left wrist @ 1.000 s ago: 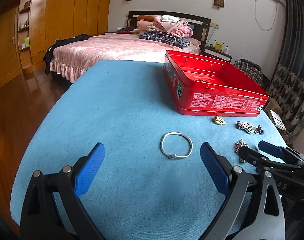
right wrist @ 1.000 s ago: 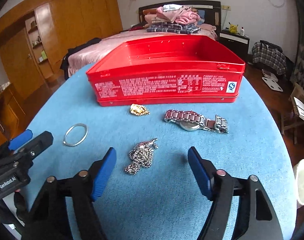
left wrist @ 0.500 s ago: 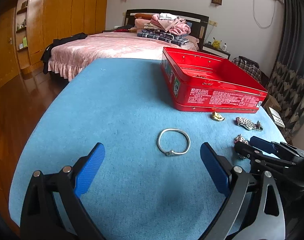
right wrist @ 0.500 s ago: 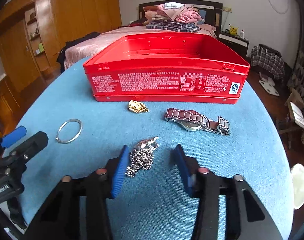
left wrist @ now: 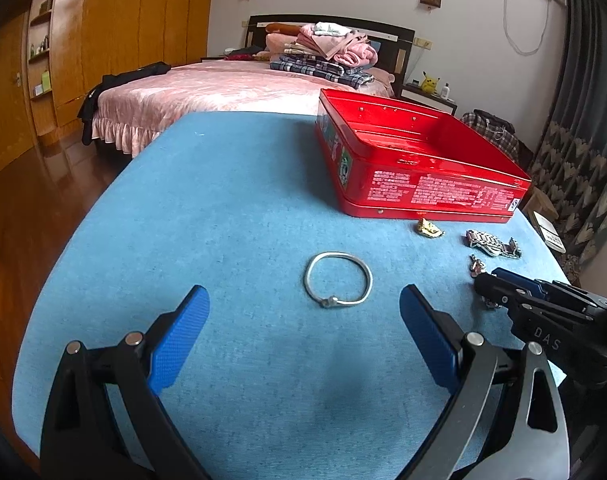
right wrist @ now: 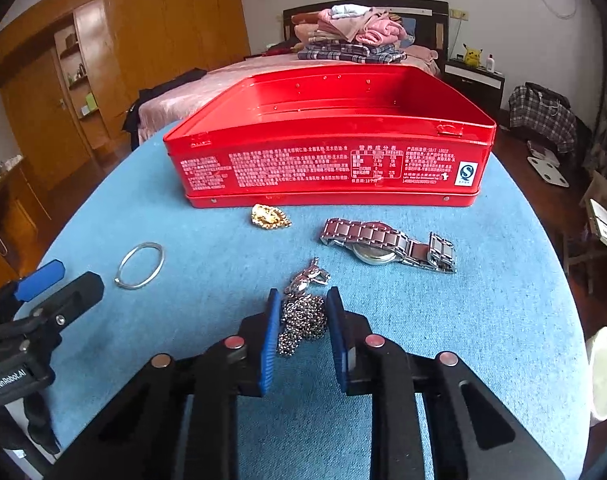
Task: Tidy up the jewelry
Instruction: 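Grasp the silver chain pendant with the right tool, then grasp the silver bangle with the left tool while the right tool holds the chain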
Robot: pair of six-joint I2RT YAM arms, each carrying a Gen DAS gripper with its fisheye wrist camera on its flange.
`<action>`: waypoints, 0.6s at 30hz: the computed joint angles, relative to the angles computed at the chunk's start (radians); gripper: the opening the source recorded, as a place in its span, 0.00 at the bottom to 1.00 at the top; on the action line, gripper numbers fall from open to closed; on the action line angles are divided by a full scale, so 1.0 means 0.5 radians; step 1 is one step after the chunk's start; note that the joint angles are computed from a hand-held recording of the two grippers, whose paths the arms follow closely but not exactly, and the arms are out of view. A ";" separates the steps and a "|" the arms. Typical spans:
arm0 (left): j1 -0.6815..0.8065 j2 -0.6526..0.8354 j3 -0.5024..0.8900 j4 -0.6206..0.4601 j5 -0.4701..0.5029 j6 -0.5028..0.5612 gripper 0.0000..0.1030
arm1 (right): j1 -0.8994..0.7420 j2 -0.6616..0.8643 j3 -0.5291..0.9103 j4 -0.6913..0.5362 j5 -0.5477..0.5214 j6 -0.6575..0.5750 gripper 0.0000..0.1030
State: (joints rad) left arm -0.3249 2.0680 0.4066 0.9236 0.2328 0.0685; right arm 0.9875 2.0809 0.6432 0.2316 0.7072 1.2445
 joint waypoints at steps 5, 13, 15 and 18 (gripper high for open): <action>-0.084 0.005 0.046 -0.085 -0.049 -0.015 0.90 | 0.034 -0.025 -0.014 -0.088 0.047 0.040 0.18; -0.157 0.076 0.237 -0.301 -0.056 -0.112 0.73 | 0.062 -0.050 -0.117 -0.009 0.075 0.103 0.18; -0.169 0.106 0.297 -0.370 -0.069 -0.124 0.71 | 0.055 -0.049 -0.140 0.051 0.073 0.085 0.18; -0.189 0.111 0.321 -0.398 -0.082 -0.133 0.66 | 0.040 -0.052 -0.170 0.118 0.063 0.058 0.18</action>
